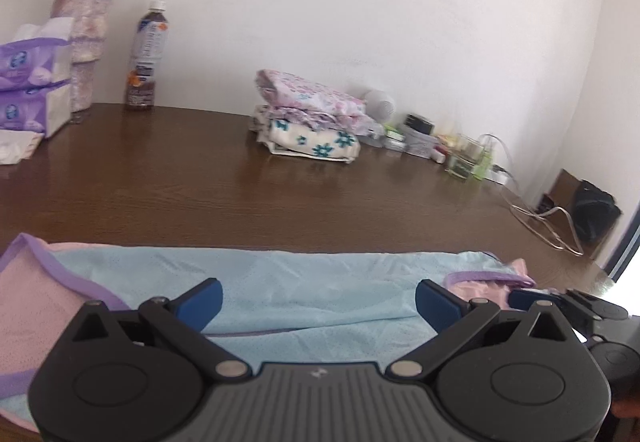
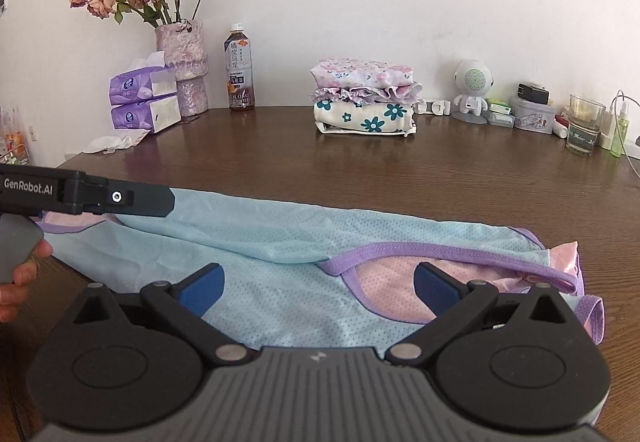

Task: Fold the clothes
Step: 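Lower the right gripper onto the pink purple-trimmed end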

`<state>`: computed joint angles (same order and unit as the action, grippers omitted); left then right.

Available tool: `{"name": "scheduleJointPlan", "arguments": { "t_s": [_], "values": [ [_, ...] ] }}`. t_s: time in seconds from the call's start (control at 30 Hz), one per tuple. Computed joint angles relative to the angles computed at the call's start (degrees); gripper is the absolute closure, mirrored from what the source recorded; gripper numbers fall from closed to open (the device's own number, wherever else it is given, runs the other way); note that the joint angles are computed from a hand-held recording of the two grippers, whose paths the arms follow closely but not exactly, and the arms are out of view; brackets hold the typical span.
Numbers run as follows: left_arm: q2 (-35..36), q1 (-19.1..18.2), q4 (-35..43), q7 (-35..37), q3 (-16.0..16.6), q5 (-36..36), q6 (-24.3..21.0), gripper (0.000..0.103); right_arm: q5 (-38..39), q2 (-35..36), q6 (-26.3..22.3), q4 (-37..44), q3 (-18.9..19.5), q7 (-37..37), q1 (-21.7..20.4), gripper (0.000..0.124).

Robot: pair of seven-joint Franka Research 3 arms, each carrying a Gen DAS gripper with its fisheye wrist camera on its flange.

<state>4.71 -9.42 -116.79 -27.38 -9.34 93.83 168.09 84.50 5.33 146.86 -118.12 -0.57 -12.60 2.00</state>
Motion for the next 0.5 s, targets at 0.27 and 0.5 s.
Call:
{"name": "scheduleJointPlan", "arguments": {
  "t_s": [0.27,0.5],
  "values": [
    [-0.77,-0.65,-0.57,2.36,-0.34,-0.63,-3.04,0.000,0.41,-0.20,-0.06,-0.22,-0.02,-0.88,0.03,0.021],
    [-0.78,-0.58,-0.51,4.33,-0.47,-1.24,-2.42,0.000,0.44,-0.26,-0.18,-0.29,-0.04,-0.85,0.03,0.021]
  ]
}}
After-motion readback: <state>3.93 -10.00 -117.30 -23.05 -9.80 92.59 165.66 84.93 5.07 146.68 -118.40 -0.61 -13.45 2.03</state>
